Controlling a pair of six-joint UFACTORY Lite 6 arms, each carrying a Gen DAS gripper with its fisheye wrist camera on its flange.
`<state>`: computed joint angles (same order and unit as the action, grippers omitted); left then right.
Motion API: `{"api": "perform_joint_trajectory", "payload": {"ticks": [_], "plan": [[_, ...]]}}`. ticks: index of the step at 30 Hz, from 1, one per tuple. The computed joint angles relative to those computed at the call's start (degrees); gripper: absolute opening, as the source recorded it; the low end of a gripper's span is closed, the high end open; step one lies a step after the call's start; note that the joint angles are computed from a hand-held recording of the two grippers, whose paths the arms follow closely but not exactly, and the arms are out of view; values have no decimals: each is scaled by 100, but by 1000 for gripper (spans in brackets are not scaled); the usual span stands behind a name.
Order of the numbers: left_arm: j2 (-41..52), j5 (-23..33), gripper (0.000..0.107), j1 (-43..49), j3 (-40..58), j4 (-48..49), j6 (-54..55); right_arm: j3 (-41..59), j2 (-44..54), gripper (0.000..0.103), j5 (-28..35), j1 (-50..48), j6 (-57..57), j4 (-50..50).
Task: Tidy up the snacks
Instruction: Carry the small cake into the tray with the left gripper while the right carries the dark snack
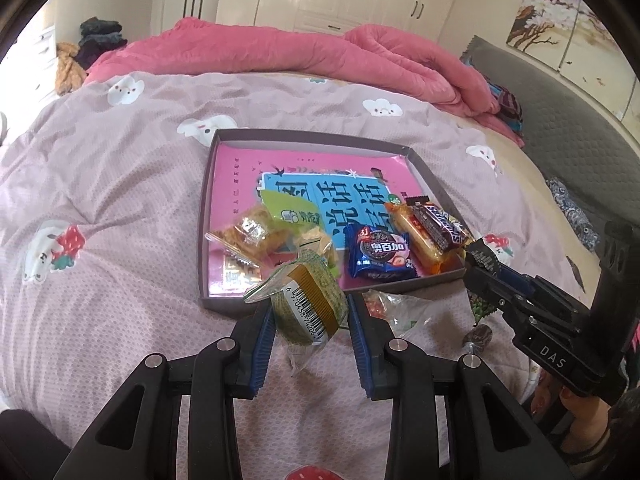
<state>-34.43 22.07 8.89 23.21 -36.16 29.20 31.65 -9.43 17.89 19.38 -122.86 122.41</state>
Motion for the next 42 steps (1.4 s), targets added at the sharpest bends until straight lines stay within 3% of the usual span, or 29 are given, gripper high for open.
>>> {"api": "perform_joint_trajectory", "payload": {"ticks": [25, 42], "plan": [[8, -245, 36, -1023, 327, 2051, -2616, -49, -471, 36, 423, -346, 567, -565], [397, -480, 36, -1311, 717, 3089, -3754, 98, -417, 36, 576, -544, 649, -546]]}}
